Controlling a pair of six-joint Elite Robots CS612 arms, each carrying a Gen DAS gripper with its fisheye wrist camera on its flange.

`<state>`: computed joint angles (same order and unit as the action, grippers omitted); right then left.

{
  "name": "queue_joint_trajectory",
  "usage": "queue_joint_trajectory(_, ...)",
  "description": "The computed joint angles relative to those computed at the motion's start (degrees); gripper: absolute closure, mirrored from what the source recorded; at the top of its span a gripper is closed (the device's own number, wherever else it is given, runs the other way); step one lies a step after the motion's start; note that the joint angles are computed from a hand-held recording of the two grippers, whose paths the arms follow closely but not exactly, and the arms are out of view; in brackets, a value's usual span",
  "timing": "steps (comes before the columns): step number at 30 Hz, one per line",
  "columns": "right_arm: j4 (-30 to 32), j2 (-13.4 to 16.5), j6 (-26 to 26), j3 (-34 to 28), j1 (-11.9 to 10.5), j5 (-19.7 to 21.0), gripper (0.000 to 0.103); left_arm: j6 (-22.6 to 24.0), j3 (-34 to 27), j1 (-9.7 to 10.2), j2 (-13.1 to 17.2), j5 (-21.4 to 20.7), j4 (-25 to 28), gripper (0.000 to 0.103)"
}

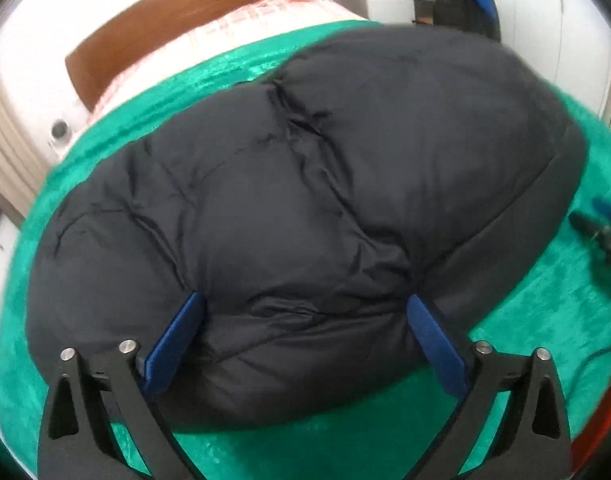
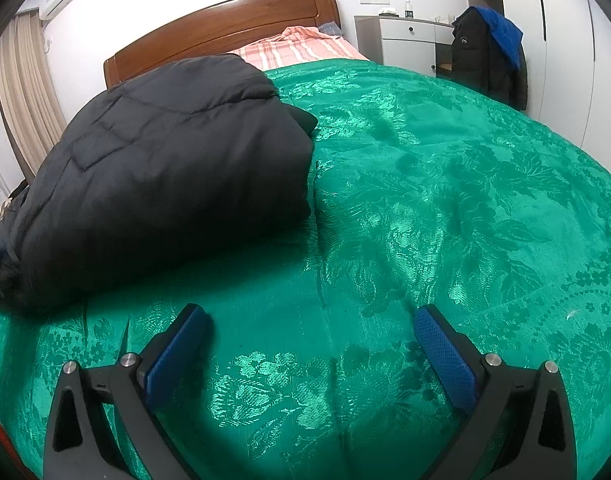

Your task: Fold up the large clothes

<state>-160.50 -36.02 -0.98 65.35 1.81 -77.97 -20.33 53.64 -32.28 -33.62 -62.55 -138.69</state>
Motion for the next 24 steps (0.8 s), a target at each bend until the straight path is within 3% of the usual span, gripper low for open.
queue_joint_trajectory(4,-0.8,-0.1,0.0,0.5,0.0,0.1,0.000,-2.9,1.2,0.09,-1.5,-2.0,-1.6,0.003)
queue_joint_trajectory(7,-0.7,-0.2,-0.2,0.6,0.1,-0.5,0.000,-4.0,3.6,-0.13,-3.0,-1.2,-4.7,0.002)
queue_joint_trajectory(10,-0.8,-0.2,-0.2,0.6,0.1,-0.6,0.000,-4.9,1.2,-0.33,-1.3,1.5,2.4,0.002)
queue_joint_trajectory(13,-0.7,-0.6,0.0,1.0,-0.2,0.8,0.000,-2.7,0.3,-0.73,0.0,3.7,3.9,0.000)
queue_joint_trajectory(16,-3.6,-2.2,4.9,3.0,-1.8,7.0,0.001,-2.3,1.8,-0.91,-1.7,1.4,2.2,0.005)
queue_joint_trajectory(19,-12.1,-1.7,16.6,2.8,-4.0,16.6,0.001,-1.8,6.6,-0.14,-4.6,-5.0,-11.6,0.004)
queue_joint_trajectory(21,-9.1,1.1,23.0,-2.4,-5.0,25.6,0.001,0.4,5.8,1.16,-4.2,-14.2,-19.5,0.003)
queue_joint_trajectory(24,2.4,6.2,29.4,-11.9,-5.3,32.8,0.001,2.2,0.3,2.15,-1.0,-19.5,-18.2,0.003)
